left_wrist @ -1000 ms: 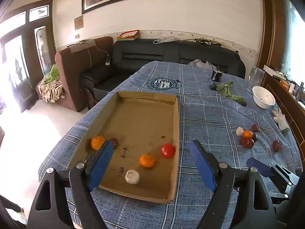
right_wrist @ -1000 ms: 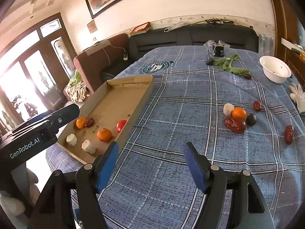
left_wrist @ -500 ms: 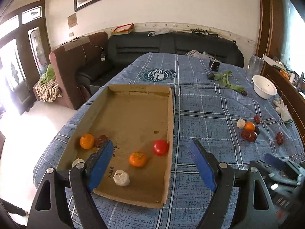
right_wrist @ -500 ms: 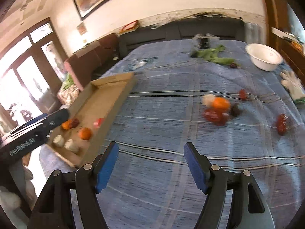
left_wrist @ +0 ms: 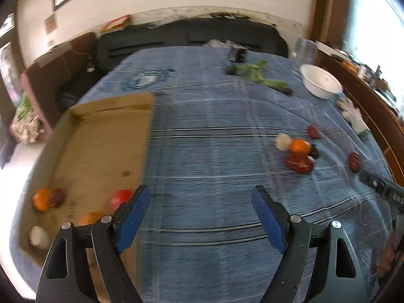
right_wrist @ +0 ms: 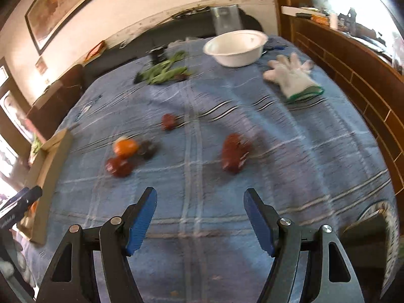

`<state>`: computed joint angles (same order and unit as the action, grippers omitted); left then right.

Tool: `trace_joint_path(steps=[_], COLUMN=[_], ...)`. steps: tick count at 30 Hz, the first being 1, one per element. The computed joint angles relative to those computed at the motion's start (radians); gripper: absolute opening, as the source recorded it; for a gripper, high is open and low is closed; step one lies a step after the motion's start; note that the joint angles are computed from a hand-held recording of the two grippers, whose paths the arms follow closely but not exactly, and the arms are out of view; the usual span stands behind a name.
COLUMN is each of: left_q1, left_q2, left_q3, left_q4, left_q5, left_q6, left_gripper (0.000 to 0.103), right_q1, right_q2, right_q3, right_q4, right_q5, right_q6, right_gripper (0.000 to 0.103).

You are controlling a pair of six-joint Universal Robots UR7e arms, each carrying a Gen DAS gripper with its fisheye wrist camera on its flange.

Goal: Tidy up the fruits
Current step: 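Withdraw both tools from the box toward the remaining fruits, then grasp a large dark red date with left tool while right tool grasps another date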

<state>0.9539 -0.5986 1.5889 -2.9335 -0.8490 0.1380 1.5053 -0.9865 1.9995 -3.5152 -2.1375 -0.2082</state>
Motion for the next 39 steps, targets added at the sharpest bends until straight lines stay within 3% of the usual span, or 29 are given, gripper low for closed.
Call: trace_joint_path(steps=[10,23,27,28,30,31,32,39], left_q1=[-0.001,0.003,0.001,0.001,0.003,0.003,0.002,0.011], left_q2=[0.163,0.277,0.288,0.289,0.287,0.286,0.285,0.243], left_q3=[-0.192,-0.344,-0.348,-0.348,-0.342,-0.34,-0.339,-0.301], left_q4=[0.14,0.218,0.196,0.192,0.173,0.165,0.162,0.182], left_q5=[-0.164,-0.187,-0.182,-0.183,-0.197,-0.2,-0.197,-0.244], left_q6=[0.049,0.085,0.099,0.1,0.109,0.114,0.117,0.059], left_gripper=[0.081,0.081,0.081,0.081,0.068,0.052,0.048,0.048], right_q1=[-0.033,-0.05,-0.05,-0.049,-0.045,-0.043,-0.042,-0.02], right_q2=[0.058,0.081,0.086,0.087,0.093,0.095,0.097,0.125], right_q3=[-0.123,-0.142,-0.14,-0.14,-0.143,-0.142,-0.141,-0.136], right_q4=[0.037,0.013,-0.005,-0.006,-0.011,-0.015,-0.017,-0.109], right_q5=[-0.026,-0.01,-0.006,-0.005,-0.011,-0.011,-0.01,-0.022], right_q6=[-0.011,-0.032,-0.048,-0.053,-0.064,-0.071,-0.08,-0.178], right_gripper=[0.075,0.074,0.059,0.051,0.042,0.036,0.033,0.032])
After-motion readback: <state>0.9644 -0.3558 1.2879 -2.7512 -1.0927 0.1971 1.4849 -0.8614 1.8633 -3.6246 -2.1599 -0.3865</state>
